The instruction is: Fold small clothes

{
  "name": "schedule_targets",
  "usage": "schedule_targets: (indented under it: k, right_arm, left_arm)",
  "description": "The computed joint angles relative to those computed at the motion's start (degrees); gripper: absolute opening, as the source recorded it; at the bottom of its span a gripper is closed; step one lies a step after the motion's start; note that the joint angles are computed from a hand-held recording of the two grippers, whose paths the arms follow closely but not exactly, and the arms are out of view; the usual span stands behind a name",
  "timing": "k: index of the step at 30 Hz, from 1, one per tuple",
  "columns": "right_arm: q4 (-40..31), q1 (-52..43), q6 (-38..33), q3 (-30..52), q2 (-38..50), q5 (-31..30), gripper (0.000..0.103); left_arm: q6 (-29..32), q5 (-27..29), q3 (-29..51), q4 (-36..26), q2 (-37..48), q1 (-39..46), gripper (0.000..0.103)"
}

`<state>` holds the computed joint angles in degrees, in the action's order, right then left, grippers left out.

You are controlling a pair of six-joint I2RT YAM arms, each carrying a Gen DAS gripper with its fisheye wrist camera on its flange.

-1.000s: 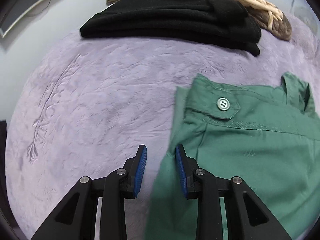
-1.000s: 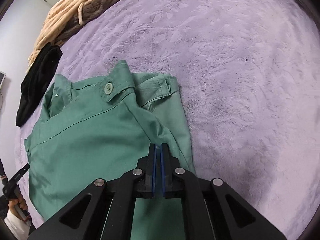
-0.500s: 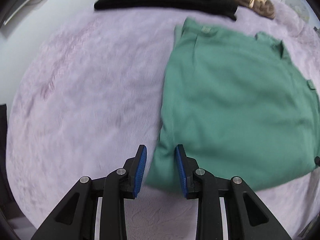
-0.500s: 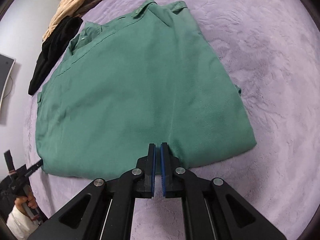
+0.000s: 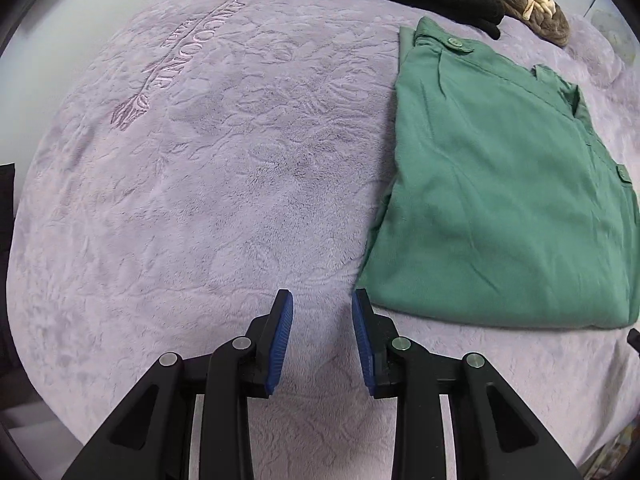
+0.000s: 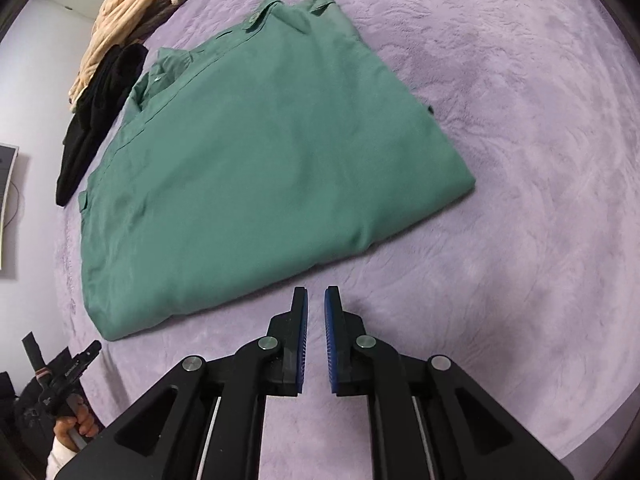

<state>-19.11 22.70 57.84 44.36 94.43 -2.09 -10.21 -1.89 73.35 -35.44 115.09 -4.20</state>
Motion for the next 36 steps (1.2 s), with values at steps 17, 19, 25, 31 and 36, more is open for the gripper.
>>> schedule_targets:
  k: [17,19,25,31,36]
  right_arm:
    - [3.12,15.34,11.13,14.68,15.15,-2.69,0.064]
    - [3.41,15.9,11.37,16.32,16.69,-3.16,0.066]
    - [6.68,17.01,12.42,20.12,21.54,-5.8,0.066]
    - [12.04,17.68,15.24,22.0,25.08,-7.79,0.066]
    - [19.79,17.3,18.16,22.48,28.04,-9.02,0.067]
  left_arm:
    - [3.4,-2.13,-0.6,-0.69,-2.88,-4.03,0.103]
    - [3.5,-1.07,-0.32,-1.13,-2.79,-3.36,0.103]
    - [4.31,-0.73,1.69,-2.37,-1.19,-1.91,0.103]
    - [4.64,-1.1,2.65,-2.01,0.54,-1.1,0.103]
    - [3.88,-1.27,5.28,-2.92,3.37,0.14,0.103]
